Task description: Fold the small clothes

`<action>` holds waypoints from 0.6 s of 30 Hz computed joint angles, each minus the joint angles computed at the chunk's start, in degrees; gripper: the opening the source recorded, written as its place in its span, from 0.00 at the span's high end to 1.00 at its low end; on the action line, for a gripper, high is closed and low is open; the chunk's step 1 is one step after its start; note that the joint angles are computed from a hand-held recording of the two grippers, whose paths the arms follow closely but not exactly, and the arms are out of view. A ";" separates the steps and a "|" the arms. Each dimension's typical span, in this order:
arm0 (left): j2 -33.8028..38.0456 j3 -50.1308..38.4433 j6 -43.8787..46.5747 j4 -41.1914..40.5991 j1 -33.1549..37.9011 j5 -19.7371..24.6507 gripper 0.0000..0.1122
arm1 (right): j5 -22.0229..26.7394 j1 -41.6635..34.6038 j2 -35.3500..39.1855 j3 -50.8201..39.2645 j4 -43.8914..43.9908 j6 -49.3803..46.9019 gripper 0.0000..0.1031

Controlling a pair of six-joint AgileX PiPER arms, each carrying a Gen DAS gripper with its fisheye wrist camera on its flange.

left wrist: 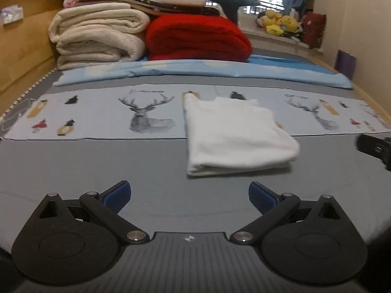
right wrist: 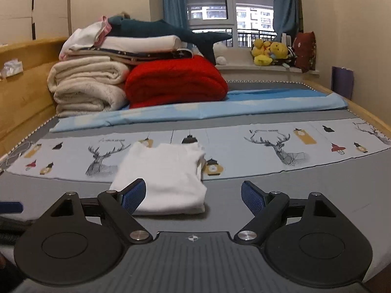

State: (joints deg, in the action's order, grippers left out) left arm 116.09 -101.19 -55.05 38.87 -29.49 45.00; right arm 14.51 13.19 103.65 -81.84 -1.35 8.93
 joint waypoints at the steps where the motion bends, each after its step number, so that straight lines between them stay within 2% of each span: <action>1: 0.66 -0.75 -0.23 0.18 0.24 0.44 0.09 | 0.38 0.58 0.18 -0.02 -4.34 3.75 0.17; 3: 1.91 -2.40 -0.57 -0.35 0.57 1.36 0.09 | 0.62 1.26 0.87 -0.64 -9.06 7.71 0.17; 12: 2.85 -2.36 -0.43 -0.38 0.71 -1.08 0.09 | 6.75 1.45 5.04 -6.08 -3.85 2.75 0.17; 18: 3.06 -2.30 -1.34 -1.03 1.16 -2.11 0.09 | 8.43 2.24 7.42 -8.74 -6.61 5.23 0.17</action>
State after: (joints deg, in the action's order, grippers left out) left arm 119.15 -103.49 -56.39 37.84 -28.32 42.89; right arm 22.93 15.43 111.07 -90.57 -7.96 14.16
